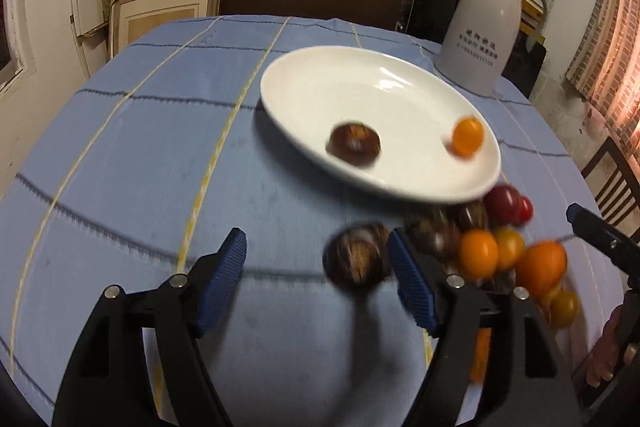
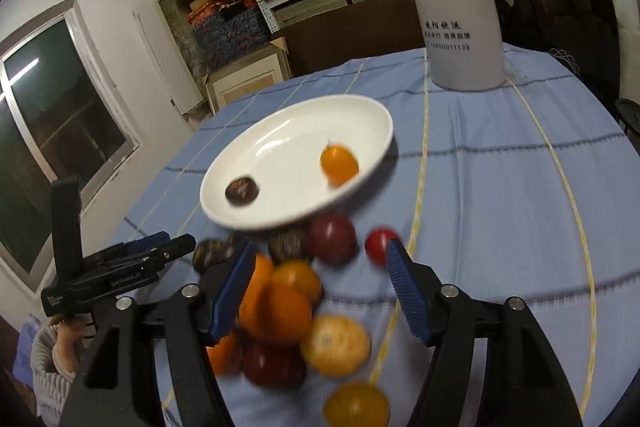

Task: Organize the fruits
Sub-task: 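Grasp another dark date with the left gripper while the right gripper grasps a large orange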

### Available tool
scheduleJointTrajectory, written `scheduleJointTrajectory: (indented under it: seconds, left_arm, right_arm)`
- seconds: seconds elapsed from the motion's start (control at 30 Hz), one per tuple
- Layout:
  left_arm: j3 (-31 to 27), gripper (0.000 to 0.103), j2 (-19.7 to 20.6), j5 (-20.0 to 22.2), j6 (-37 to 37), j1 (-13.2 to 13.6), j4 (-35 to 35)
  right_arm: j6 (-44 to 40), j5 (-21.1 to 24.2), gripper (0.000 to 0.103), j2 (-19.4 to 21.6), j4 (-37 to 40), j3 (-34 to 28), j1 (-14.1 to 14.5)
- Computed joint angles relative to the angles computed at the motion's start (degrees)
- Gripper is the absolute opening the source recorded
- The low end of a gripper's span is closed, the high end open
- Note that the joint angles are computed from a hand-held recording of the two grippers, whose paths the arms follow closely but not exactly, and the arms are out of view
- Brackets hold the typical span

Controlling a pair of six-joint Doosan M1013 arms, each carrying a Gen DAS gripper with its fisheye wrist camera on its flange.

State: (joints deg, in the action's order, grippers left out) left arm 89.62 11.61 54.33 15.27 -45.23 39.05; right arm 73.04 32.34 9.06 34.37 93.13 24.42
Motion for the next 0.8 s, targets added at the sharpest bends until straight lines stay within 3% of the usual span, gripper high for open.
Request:
scheduleJointTrajectory:
  seconds: [0.17, 0.57, 0.8]
  left_arm:
    - [0.3, 0.073, 0.2, 2.1, -0.9, -1.4, 1.1]
    - [-2.1, 0.073, 2.4, 4.0, 6.1, -0.4, -2.1]
    - [-3.7, 0.081, 3.8, 4.9, 8.9, 0.6, -3.4]
  right_arm:
    - [-2.1, -0.5, 0.068, -1.2, -0.7, 2.0, 0.9]
    - [-1.0, -0.4, 0.069, -1.3, -1.8, 2.0, 1.2]
    - [-0.2, -0.4, 0.070, -1.2, -2.9, 1.9, 1.4]
